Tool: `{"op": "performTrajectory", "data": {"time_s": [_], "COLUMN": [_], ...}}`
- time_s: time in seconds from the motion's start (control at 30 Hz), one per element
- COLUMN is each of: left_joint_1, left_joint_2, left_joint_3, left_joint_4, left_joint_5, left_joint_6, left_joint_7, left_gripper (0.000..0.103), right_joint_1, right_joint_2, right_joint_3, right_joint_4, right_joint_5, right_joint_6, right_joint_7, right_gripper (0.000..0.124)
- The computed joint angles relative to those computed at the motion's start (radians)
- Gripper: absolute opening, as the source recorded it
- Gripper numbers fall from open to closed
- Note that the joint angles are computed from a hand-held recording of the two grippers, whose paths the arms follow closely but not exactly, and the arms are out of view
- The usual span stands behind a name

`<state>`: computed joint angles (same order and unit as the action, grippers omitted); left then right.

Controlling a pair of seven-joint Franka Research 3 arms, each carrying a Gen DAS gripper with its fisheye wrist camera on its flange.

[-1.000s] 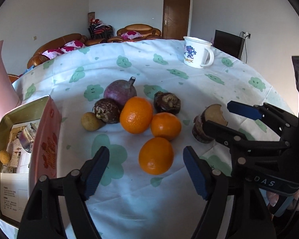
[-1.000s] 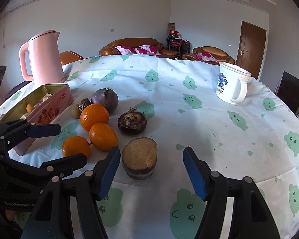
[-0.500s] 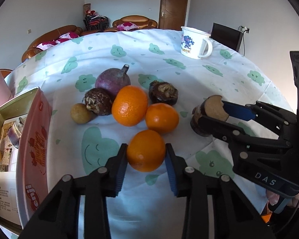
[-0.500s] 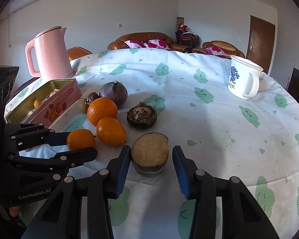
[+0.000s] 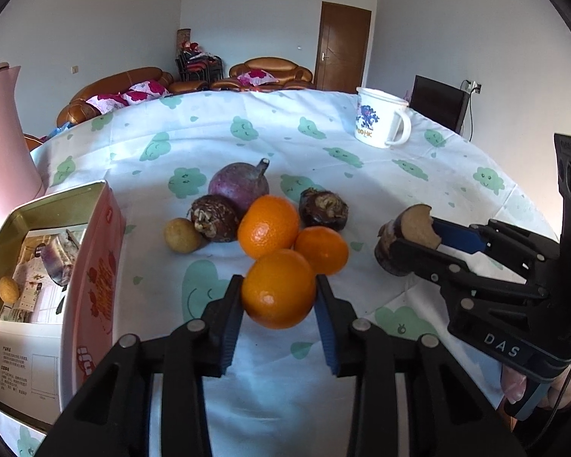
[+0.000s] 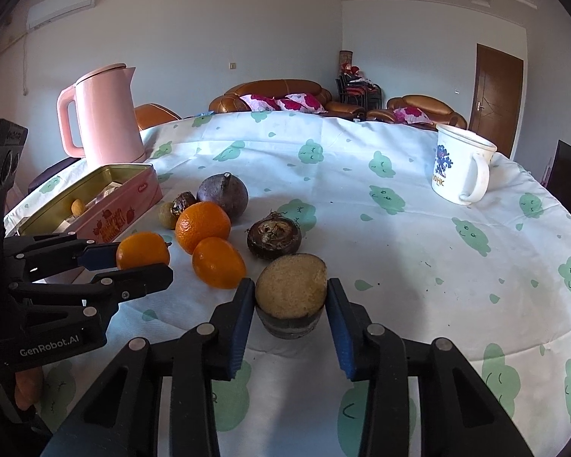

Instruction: Organize fruits

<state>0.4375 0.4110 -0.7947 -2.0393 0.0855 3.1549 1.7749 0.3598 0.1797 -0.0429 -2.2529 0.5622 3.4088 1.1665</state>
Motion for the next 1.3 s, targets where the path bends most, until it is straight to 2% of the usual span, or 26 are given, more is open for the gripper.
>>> {"op": "performTrajectory", "data": {"time_s": [0.17,0.37,0.6,0.8,1.03,1.3], "left_joint_1": [-0.015,-0.058,-0.184,-0.256,-0.398,-0.516], "left_joint_2": [-0.019,-0.042,-0.082,-0.101,-0.123,-0.135], "left_joint_3": [0.029,0.090,0.237,0.327,0.484,0.618], "left_joint_4": [-0.025,-0.046,-0.068,-0.083,-0.101,-0.111], "left_joint_5": [0.036,0.105,0.166,0.211,0.225,0.260], "left_joint_6": [0.065,0.122,0.191,0.237,0.290,0.331], "left_joint_7": [-0.046,-0.122,-0.197,-0.261,-0.302,-0.356], "left_gripper": [0.038,0.038,0.038,0.038,0.038,0.038], "right_joint_1": [-0.051,-0.076,-0.089,-0.097,-0.100,-0.101], "right_joint_2": [-0.001,-0.002,-0.003,-0.003,-0.002,-0.002], "right_joint_3": [0.053,0.077,0.091,0.097,0.101,0.103], "right_joint_4": [-0.023,-0.042,-0.066,-0.079,-0.094,-0.107], "right_joint_5": [-0.060,-0.103,-0.146,-0.173,-0.193,-0.209], "right_joint_6": [0.062,0.114,0.177,0.212,0.252,0.291], "right_joint_7": [0.039,0.067,0.092,0.111,0.124,0.133], "right_gripper": [0.040,0.040,0.040,0.040,0.040,0.040]}}
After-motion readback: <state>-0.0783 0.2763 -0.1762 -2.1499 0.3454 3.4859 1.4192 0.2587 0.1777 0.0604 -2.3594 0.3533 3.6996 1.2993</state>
